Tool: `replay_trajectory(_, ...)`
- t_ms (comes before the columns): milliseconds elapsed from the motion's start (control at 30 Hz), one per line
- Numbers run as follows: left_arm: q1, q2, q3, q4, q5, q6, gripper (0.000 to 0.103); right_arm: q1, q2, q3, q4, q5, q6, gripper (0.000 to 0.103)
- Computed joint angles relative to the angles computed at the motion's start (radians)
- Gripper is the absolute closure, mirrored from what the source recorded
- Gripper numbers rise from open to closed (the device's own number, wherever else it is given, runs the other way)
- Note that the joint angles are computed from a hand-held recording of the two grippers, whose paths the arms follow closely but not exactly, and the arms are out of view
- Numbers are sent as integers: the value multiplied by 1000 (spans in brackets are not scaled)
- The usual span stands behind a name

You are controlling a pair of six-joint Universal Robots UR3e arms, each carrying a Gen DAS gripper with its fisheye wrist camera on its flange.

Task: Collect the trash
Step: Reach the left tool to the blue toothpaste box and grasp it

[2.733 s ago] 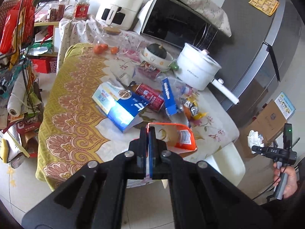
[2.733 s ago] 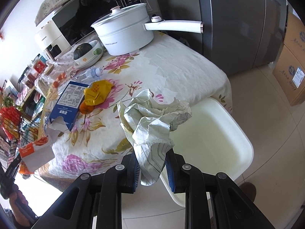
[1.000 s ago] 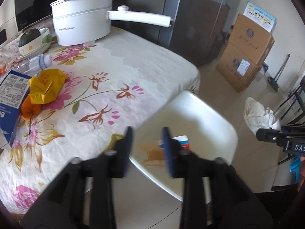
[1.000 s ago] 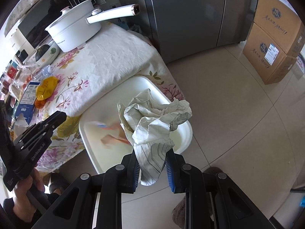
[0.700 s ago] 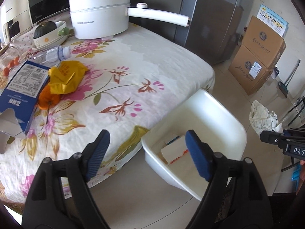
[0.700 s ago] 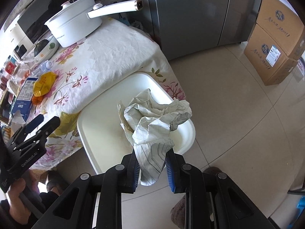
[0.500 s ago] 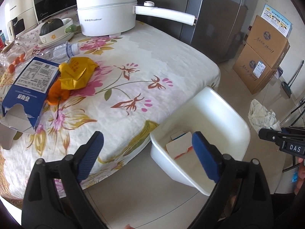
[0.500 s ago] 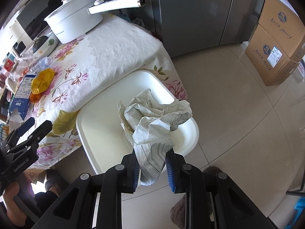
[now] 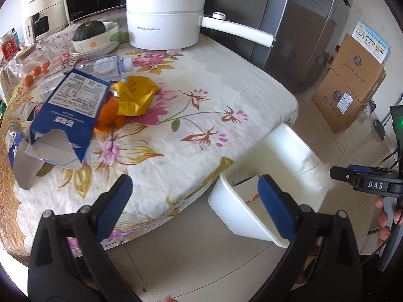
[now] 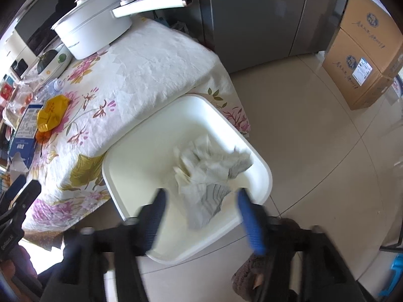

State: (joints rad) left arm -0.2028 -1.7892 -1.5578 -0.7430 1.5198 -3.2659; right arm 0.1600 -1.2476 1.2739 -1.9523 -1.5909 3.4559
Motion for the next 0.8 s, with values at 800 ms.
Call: replay_trajectory(800,452,399,-349,-49,-178,170,2,191,295,-508,115,-7,90,20)
